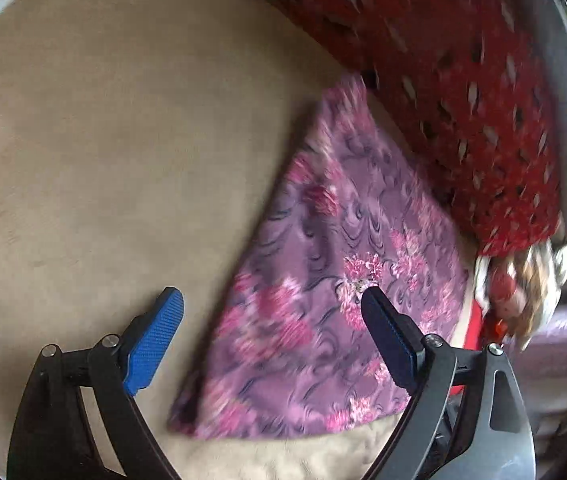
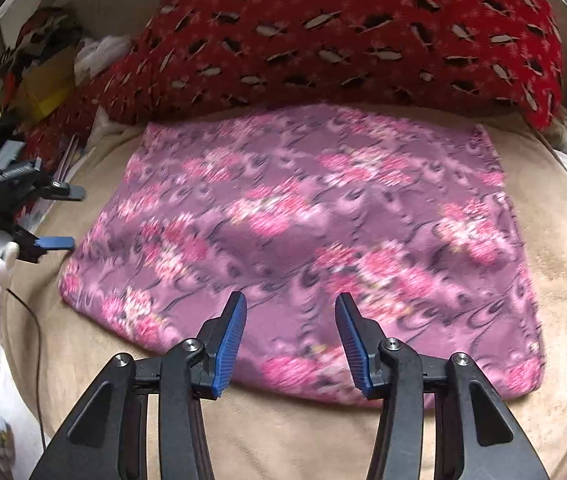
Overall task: Fold small clothes
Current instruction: 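Grasp the shirt edge with the left gripper and lift it up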
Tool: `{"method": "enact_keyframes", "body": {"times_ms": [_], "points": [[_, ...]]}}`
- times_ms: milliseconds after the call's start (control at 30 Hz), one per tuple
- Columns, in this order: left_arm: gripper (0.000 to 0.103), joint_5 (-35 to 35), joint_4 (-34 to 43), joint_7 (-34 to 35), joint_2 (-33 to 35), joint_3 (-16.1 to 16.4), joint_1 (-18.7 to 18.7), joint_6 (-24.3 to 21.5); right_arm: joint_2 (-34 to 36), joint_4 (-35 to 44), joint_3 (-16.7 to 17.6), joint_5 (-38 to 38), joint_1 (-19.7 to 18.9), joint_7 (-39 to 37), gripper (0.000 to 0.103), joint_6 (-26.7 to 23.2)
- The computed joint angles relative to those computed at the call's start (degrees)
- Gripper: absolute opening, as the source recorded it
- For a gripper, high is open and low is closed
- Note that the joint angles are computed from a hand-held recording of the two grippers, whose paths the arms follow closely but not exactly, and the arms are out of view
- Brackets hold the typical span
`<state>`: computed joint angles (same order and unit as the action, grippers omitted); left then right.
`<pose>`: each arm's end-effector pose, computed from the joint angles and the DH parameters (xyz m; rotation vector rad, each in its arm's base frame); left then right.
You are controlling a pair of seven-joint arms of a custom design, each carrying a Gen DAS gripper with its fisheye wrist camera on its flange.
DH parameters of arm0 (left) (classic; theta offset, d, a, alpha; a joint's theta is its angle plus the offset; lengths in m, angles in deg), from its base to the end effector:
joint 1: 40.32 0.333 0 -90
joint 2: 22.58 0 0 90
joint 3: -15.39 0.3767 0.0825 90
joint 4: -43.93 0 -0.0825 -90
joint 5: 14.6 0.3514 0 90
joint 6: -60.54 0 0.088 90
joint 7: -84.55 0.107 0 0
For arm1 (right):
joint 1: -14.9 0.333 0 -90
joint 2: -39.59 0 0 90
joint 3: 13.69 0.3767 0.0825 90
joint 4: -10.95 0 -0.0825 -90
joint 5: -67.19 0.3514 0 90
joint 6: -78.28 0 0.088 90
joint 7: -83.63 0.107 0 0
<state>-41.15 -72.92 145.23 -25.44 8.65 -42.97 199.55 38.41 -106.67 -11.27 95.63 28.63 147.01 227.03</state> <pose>0.5356 -0.0917 0.5863 2.5735 -1.3050 0.8080 0.5372 0.1460 0.5832 -2.0765 1.3865 -0.2428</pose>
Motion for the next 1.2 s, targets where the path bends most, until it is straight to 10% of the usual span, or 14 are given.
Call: {"method": "enact_keyframes", "body": {"times_ms": [167, 467, 533, 600, 667, 767, 867, 1000, 1200], "points": [[0.092, 10.7, 6.6, -1.5, 5.1, -2.0, -1.8, -4.7, 2.0, 2.7, -1.1, 3.3, -1.8, -2.4, 0.048, 0.7], [0.053, 14.9, 7.9, -5.2, 5.9, -2.3, -2.9, -5.1, 11.4, 13.1, 1.9, 10.0, -6.0, -8.5, 0.053, 1.5], [0.041, 13.3, 6.3, -4.7, 4.8, -1.9, -2.3, -4.2, 14.8, 15.6, 0.6, 2.0, -4.3, -2.1, 0.054, -1.0], [0.023, 9.5, 5.5, -2.5, 3.8, -2.0, -2.1, -3.5, 14.3, 11.8, 1.8, -0.9, -3.3, -3.2, 0.058, 7.4], [0.023, 9.8, 4.9, -1.7, 2.8, -1.9, -2.1, -2.9, 13.1, 9.6, 1.0, -5.9, -1.5, 0.2, 0.058, 11.2], [0.028, 8.5, 4.7, -2.0, 2.7, -1.5, -1.8, -2.4, 11.7, 10.3, 7.2, 7.9, -6.2, -9.9, 0.057, 8.9], [0.063, 7.1, 3.3, -2.0, 2.7, -1.4, -1.5, -0.4, 11.7, 10.4, 6.4, 8.0, -4.2, -10.4, 0.058, 9.6], [0.085, 6.5, 3.4, 0.1, 3.9, -2.2, -2.3, 0.5, 13.5, 9.8, 6.9, 9.2, -4.5, -9.3, 0.06, 10.0], [0.085, 6.7, 7.2, 2.4, 6.4, -2.5, -2.8, -1.1, 11.7, 9.4, 6.7, 14.3, -4.8, -10.8, 0.062, 11.4]]}}
